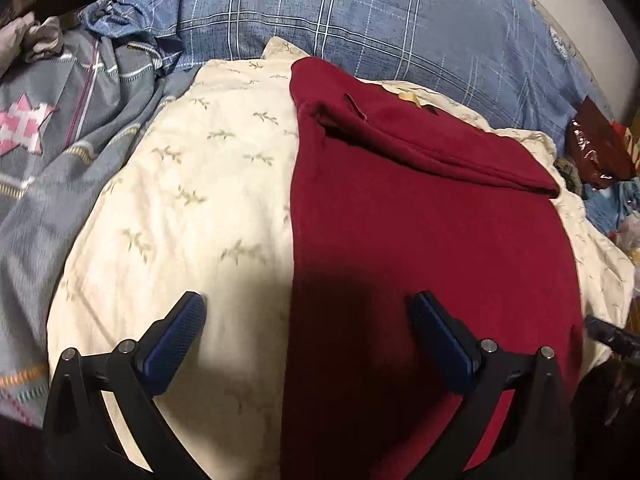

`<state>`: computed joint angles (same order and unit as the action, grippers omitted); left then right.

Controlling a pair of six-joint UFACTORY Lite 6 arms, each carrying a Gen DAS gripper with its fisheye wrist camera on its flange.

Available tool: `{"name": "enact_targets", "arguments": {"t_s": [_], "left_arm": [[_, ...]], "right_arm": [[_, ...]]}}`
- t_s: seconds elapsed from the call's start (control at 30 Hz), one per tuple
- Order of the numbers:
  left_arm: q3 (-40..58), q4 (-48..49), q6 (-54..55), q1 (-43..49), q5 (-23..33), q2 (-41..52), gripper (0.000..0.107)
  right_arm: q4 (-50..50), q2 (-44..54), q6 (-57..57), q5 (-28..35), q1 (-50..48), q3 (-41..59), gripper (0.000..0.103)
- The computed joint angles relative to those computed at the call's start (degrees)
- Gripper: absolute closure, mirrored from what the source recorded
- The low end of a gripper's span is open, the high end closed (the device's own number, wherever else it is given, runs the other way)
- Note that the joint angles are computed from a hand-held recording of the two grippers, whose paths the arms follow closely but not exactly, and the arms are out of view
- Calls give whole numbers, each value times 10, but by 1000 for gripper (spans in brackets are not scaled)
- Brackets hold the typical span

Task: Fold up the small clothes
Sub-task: 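Grasp the sweater's hem with the right gripper and lift it toward the collar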

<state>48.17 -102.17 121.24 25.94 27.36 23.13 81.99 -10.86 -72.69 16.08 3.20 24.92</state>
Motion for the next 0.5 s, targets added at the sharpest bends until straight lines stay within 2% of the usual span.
{"name": "enact_targets", "arguments": {"t_s": [0.1,0.23,0.3,0.5], "left_arm": [[-22,53,-27,29,9,-20,4],[-40,133,-84,76,26,-34,4],[-53,164,-98,91,27,-45,4],[-131,169,-28,106,17,-105,4]], "right_arm": [[-7,7,-10,17,-4,-12,30],[-3,4,-22,60,-22,-27,17],[-19,-1,-10,69,-15,-32,15],[-93,-2,83,65,27,-37,11]]}}
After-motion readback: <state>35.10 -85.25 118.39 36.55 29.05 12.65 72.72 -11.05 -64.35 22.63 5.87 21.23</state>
